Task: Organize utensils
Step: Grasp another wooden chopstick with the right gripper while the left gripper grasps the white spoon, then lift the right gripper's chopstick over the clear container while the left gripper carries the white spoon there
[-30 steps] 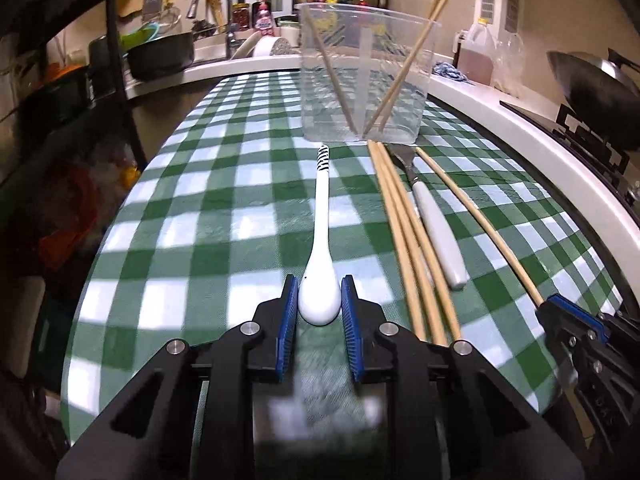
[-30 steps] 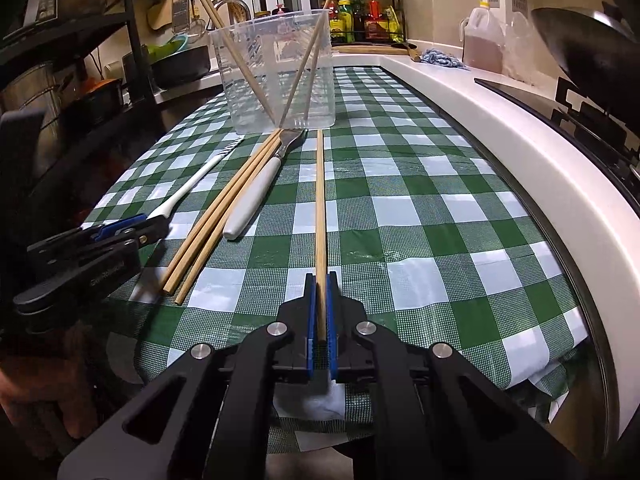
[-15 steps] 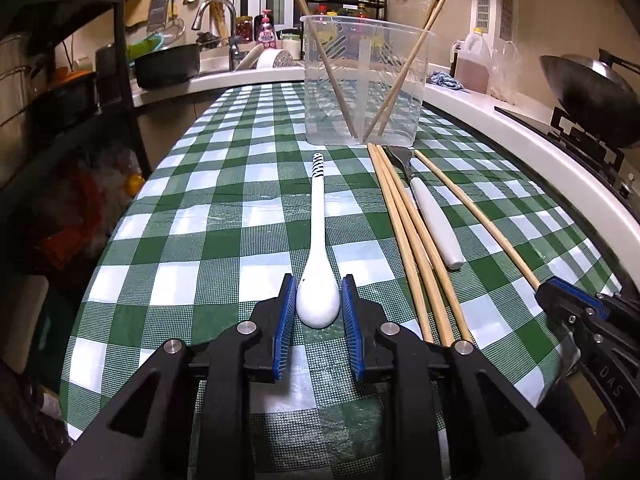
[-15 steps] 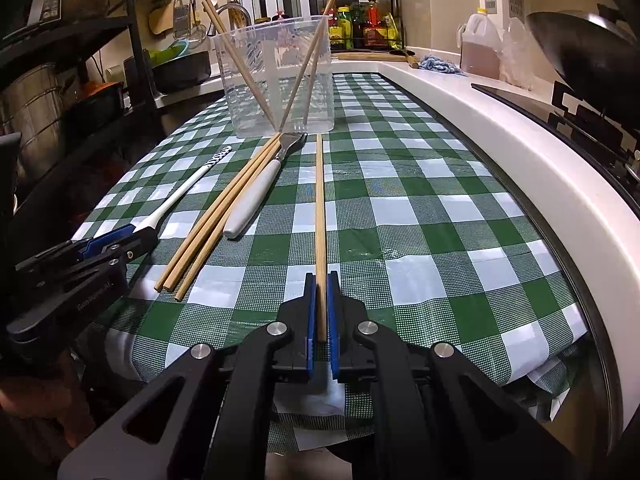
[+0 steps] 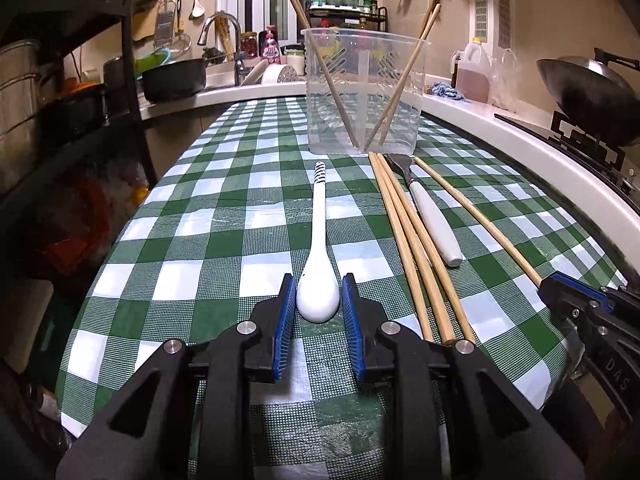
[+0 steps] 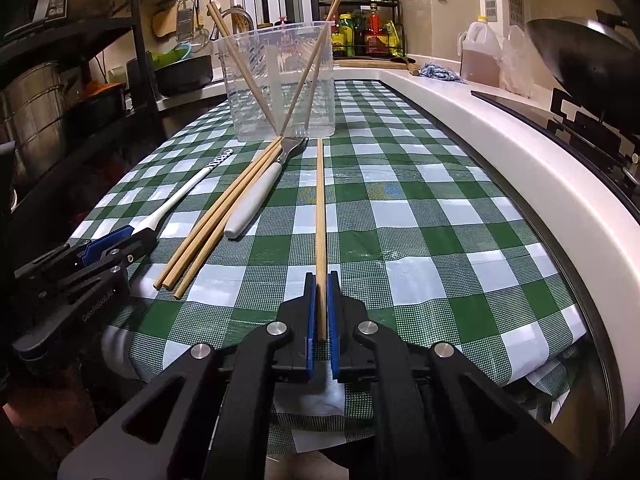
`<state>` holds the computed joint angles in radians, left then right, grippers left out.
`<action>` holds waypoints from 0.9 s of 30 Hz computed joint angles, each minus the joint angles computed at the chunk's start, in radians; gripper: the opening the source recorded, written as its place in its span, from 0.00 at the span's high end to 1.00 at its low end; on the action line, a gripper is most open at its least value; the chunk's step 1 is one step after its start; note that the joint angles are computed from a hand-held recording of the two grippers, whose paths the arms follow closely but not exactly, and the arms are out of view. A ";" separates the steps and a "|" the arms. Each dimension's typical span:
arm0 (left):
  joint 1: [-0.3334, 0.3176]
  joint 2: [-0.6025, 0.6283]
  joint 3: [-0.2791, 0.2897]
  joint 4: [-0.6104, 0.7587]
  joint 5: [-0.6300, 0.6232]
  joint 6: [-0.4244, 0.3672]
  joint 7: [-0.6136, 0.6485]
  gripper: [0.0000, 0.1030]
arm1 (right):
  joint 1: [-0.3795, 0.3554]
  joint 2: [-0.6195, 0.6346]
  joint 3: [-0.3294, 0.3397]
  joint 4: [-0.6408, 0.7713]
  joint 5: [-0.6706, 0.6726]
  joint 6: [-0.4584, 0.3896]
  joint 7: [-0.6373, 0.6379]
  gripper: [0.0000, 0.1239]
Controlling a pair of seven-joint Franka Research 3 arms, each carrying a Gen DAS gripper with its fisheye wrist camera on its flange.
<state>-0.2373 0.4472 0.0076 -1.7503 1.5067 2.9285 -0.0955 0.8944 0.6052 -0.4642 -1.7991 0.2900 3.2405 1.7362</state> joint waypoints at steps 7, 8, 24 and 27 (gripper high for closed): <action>0.011 -0.001 -0.011 0.002 0.037 0.001 -0.031 0.79 | -0.016 -0.002 0.022 -0.005 0.017 0.022 -0.032 0.96; 0.015 -0.004 -0.017 -0.002 0.006 -0.003 0.007 0.79 | -0.042 -0.013 0.050 -0.005 0.019 0.015 -0.041 0.96; 0.045 -0.102 -0.018 -0.059 -0.065 0.089 0.089 0.79 | 0.059 -0.106 -0.020 -0.078 0.153 0.089 -0.191 0.96; 0.051 -0.114 -0.020 -0.059 -0.100 0.103 0.137 0.79 | 0.056 -0.122 -0.009 -0.084 0.187 0.101 -0.229 0.96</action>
<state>-0.1863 0.3330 -0.0120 -1.8095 1.4068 3.0319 0.0410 0.9505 0.4833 -0.4733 -1.8835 0.4772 3.3413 1.5070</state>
